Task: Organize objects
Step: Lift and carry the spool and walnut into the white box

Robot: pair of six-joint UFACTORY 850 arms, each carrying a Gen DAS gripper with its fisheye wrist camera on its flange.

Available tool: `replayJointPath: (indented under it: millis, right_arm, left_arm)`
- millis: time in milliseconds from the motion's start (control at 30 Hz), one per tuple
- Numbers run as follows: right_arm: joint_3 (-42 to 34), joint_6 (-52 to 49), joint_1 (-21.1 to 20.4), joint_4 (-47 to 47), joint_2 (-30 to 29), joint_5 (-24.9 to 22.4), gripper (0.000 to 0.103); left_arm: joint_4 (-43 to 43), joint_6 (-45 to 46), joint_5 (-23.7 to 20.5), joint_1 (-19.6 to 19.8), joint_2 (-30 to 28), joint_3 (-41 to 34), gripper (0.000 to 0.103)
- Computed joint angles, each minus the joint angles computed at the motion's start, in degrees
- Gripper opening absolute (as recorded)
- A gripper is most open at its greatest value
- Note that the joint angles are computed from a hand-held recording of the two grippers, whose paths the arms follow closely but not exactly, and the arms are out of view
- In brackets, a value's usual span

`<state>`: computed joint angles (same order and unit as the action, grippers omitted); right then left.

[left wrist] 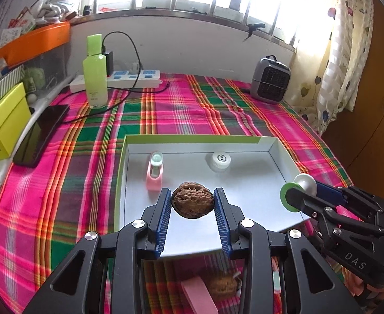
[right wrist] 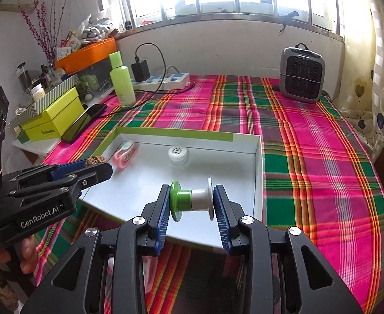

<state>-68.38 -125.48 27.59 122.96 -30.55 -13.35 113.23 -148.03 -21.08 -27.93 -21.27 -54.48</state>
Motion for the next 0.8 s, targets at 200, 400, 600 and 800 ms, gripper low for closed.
replayJointPath:
  millis: [200, 400, 600, 800]
  right_arm:
    - [-5.16, 11.23, -0.32, -10.99, -3.62, 2.08, 0.034]
    - [-10.24, 28.30, -0.45, -26.88, -7.04, 2.96, 0.035]
    - [-14.83, 46.60, -0.32, -44.32, -10.11, 3.20, 0.034]
    - [-18.49, 61.78, -0.07, -58.97, -12.64, 3.54, 0.035]
  left_arm:
    - [0.11, 1.26, 2.07, 1.85, -2.53, -3.27, 0.031]
    - [-3.94, 6.80, 4.45, 3.15, -5.38, -6.67, 0.031]
    - [-9.14, 12.99, 5.72, 4.25, -7.77, -9.83, 0.031]
    - [-16.15, 20.61, 6.35, 4.98, -9.90, -12.64, 0.031]
